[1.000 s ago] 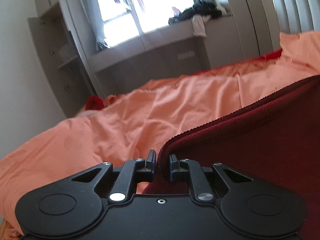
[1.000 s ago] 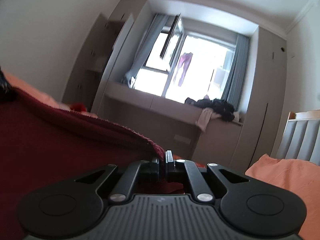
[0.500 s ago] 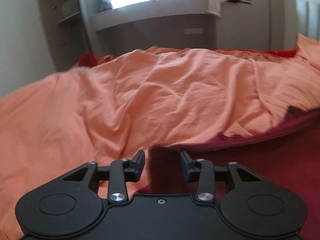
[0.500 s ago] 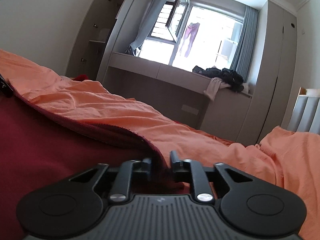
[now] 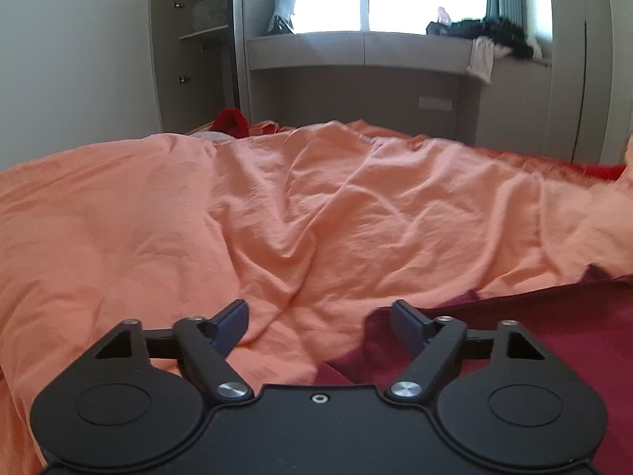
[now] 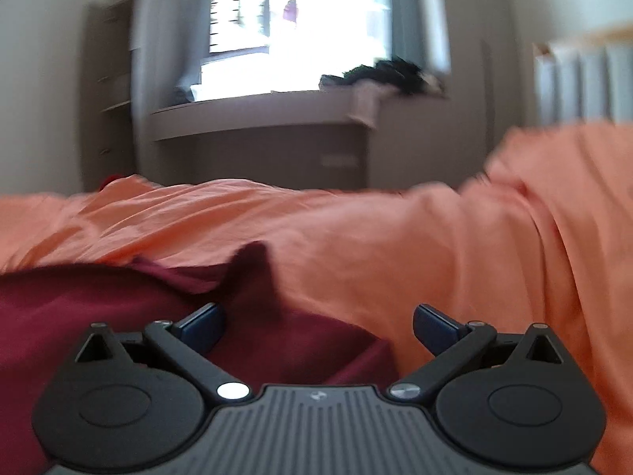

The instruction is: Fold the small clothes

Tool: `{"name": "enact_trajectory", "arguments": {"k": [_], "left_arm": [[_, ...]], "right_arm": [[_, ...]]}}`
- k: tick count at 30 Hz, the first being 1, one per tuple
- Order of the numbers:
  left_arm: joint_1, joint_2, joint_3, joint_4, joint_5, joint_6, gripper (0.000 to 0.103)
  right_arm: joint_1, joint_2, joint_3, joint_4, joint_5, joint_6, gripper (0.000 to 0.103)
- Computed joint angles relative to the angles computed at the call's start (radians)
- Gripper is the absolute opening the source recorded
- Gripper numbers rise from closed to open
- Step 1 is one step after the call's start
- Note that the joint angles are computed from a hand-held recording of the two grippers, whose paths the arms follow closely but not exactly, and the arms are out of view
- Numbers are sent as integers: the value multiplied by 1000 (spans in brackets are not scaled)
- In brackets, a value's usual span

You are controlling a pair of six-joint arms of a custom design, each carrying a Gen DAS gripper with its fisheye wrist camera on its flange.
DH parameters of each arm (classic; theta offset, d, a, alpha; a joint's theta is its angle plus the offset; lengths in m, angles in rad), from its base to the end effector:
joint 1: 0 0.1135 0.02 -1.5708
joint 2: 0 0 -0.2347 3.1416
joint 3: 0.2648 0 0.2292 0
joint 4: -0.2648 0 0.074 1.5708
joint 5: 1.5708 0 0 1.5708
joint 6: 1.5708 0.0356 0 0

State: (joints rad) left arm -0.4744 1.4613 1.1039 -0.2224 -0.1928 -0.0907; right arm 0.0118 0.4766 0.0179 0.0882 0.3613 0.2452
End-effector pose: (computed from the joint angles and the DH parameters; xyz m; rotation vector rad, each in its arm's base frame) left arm 0.2822 -0.1372 0.2659 0.2980 2.1202 -0.1236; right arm 0.1365 -0.0110 0.1382 0.4584 1.8648 -0.1780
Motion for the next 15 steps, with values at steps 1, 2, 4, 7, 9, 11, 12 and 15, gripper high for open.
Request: {"name": "enact_trajectory", "arguments": {"k": [1, 2, 4, 7, 9, 11, 12, 15], "left_arm": [[-11, -34, -29, 11, -1, -17, 92], [-25, -65, -54, 17, -10, -33, 94], [-58, -144, -115, 35, -34, -63, 101], [-116, -281, -216, 59, -73, -115, 102], [-163, -374, -285, 62, -100, -162, 102], [-206, -458, -346, 47, -116, -213, 102], [-236, -501, -380, 39, -131, -243, 102], [-349, -602, -456, -11, -228, -344, 102]], "right_arm": [[-67, -5, -2, -5, -72, 17, 103], [-151, 10, 0, 7, -172, 31, 103], [-261, 28, 14, 0, -306, 42, 103], [-391, -78, 52, -141, -453, 31, 103], [-422, -225, 81, -285, -462, 30, 103], [-456, -311, 127, -404, -482, 25, 103], [-500, -349, 153, -468, -525, 8, 103], [-621, -472, 243, -681, -623, -62, 103]]}}
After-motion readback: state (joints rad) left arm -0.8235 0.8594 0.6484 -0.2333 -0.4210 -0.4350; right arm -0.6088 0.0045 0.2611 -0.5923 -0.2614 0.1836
